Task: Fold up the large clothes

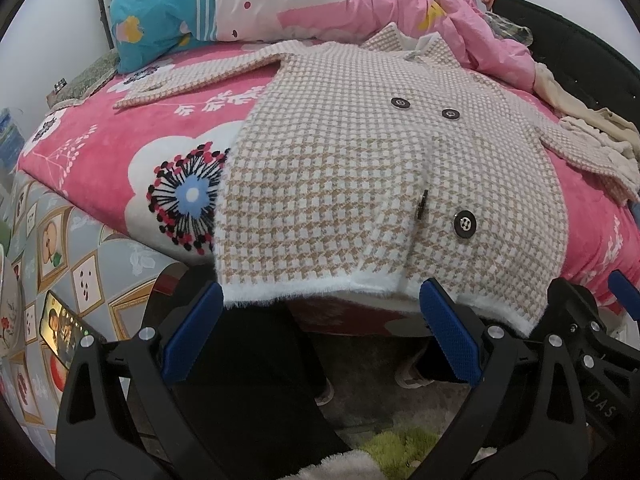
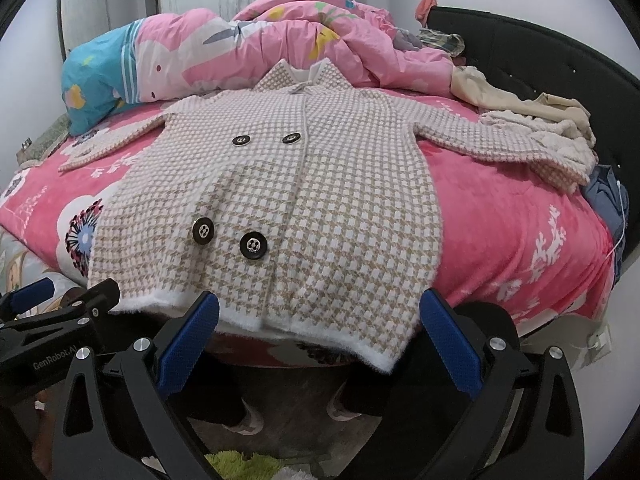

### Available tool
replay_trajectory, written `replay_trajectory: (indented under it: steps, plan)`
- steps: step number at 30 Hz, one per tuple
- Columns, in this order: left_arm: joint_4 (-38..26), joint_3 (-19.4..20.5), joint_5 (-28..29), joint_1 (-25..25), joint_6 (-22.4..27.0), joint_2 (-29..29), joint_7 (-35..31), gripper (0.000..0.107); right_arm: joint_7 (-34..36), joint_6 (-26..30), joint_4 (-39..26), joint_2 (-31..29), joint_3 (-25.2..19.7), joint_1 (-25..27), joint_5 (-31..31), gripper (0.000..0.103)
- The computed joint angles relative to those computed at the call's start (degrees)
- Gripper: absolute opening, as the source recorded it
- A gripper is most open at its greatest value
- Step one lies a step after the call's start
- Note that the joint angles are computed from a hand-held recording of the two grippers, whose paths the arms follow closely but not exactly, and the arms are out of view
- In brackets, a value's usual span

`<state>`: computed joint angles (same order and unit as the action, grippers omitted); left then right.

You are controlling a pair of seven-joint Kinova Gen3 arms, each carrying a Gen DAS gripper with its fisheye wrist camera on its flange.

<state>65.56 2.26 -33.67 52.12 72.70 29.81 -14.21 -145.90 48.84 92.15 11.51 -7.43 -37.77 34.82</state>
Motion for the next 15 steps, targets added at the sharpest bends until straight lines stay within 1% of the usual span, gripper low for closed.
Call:
replay_trajectory:
  steps: [10,15]
  plan:
    - [-3.39,-1.20,0.51,-2.39,2.01,2.14,-2.92,0.095,5.87,-1.55,-5.01,4.07,1.53,1.40,-2.92,0.098]
    - [-4.09,-2.06,0.97,-4.09,2.10,2.79,-3.71,0.095,12.38,-2.18,-9.45,7.14,2.33,2.07,-5.01,0.098]
